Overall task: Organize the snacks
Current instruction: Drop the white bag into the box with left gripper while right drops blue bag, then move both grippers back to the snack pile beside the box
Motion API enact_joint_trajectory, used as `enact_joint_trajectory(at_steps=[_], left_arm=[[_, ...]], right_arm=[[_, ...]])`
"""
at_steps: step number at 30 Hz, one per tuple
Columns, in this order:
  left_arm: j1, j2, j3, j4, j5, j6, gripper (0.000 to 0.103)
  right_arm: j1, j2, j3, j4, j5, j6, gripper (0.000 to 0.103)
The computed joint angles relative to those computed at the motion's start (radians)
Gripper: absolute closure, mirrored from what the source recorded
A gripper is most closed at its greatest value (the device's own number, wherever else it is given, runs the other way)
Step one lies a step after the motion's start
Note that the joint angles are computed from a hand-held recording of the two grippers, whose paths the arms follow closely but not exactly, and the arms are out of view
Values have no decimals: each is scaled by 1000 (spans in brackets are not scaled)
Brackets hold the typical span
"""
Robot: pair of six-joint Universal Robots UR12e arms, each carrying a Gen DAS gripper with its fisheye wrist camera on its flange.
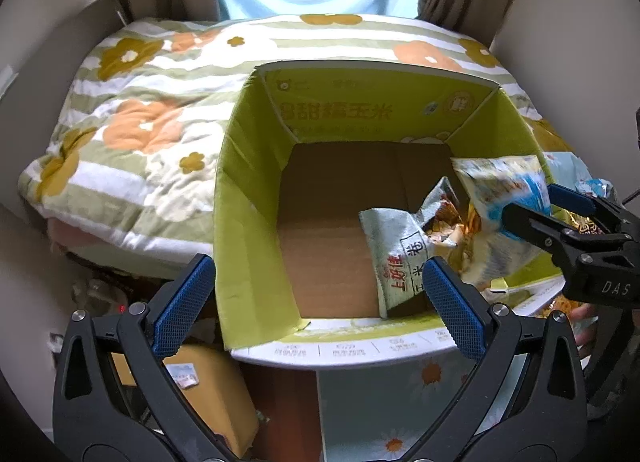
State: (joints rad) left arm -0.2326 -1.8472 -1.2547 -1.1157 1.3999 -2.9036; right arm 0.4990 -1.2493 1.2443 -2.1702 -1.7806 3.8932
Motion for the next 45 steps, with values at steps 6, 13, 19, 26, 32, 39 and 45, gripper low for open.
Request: enact_joint_trajectory(at_steps=[6,13,19,26,32,39,45], left_arm=[[1,20,-26,-1,-14,-11,1],[-2,38,-50,15,-20,2,1],[-4,47,-62,16,-48,7,1],[-22,69,-77,42,-55,3,1],[-59,100,-103,63,-63,-30,1],[-156,138,-148,45,-57,-87,1],[-247,142,-169,-1,-36,-169,1]], right_arm=[[7,-10,-7,80,21,1,0],[17,-25,5,87,4,24,1],[27,-44,4,141,-36,54,0],[37,-93,46,133,-88,74,0],[29,-185,151,70,-125,88,0],[8,-331,298,54,-159,105,0],[-31,-452,430,60,-96,101,0]])
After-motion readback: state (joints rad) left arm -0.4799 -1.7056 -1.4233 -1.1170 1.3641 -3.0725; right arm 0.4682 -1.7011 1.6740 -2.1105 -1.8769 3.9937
